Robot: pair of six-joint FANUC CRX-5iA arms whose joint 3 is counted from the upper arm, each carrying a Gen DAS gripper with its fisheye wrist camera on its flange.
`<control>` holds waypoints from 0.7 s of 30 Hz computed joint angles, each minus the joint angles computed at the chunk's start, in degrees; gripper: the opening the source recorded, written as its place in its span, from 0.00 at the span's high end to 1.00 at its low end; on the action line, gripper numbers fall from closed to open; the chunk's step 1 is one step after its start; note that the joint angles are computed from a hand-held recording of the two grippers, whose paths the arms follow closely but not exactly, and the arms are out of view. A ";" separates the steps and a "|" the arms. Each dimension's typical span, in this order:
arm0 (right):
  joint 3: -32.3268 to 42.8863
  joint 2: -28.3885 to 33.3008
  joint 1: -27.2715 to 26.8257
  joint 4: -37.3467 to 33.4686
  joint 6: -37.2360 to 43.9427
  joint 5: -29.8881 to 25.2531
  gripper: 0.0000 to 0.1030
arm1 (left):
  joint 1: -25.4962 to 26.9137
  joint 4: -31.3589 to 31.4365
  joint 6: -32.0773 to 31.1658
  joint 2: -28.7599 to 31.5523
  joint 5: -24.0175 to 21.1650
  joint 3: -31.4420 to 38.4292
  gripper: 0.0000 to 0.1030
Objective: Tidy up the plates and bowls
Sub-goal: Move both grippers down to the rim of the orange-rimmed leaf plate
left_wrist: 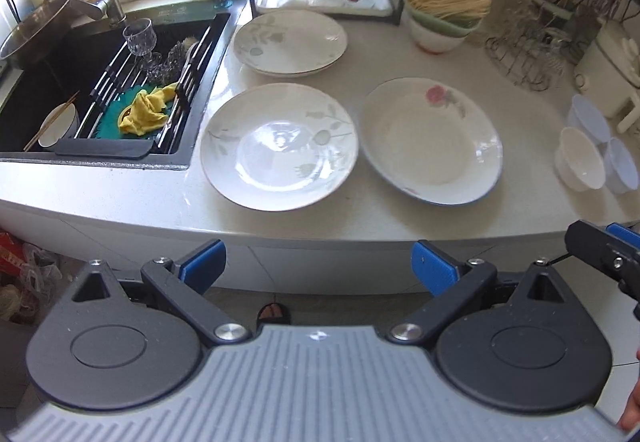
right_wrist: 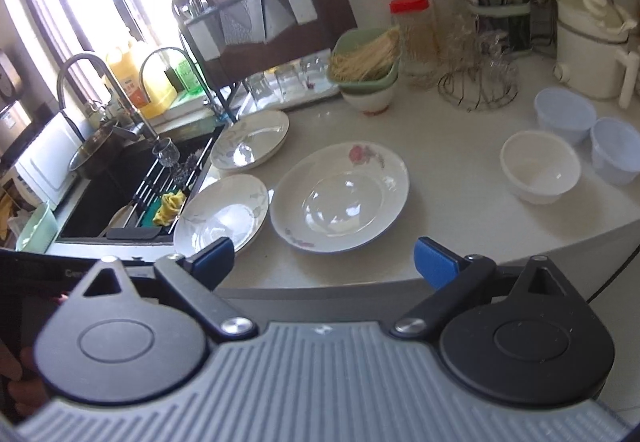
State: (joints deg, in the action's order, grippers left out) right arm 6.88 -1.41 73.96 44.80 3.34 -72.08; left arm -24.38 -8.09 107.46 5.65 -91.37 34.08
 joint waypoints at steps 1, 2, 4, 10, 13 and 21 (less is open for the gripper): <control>1.08 1.05 -0.66 -1.00 -0.01 0.57 0.05 | 1.04 0.25 -0.94 0.49 -0.11 0.08 0.02; 2.00 2.03 -1.19 -1.71 0.15 0.99 0.05 | 2.25 0.70 -1.98 1.01 -0.11 0.10 0.02; 4.32 4.27 -2.35 -3.36 1.27 1.76 0.06 | 4.60 1.98 -3.95 1.83 -0.07 0.02 0.02; 11.77 10.98 -5.61 -8.88 5.19 3.62 0.15 | 10.55 5.08 -10.23 4.70 0.65 -0.02 0.02; 17.00 14.99 -6.80 -11.90 7.22 2.64 0.25 | 13.21 6.99 -12.64 6.07 0.96 -0.30 0.02; 28.10 23.39 -8.86 -17.36 7.68 0.35 0.31 | 18.85 10.71 -21.11 9.71 2.07 -0.87 0.02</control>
State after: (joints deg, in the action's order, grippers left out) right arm 34.98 21.97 65.10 27.43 11.02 -71.73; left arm -5.53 2.62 86.35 15.36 -89.30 33.21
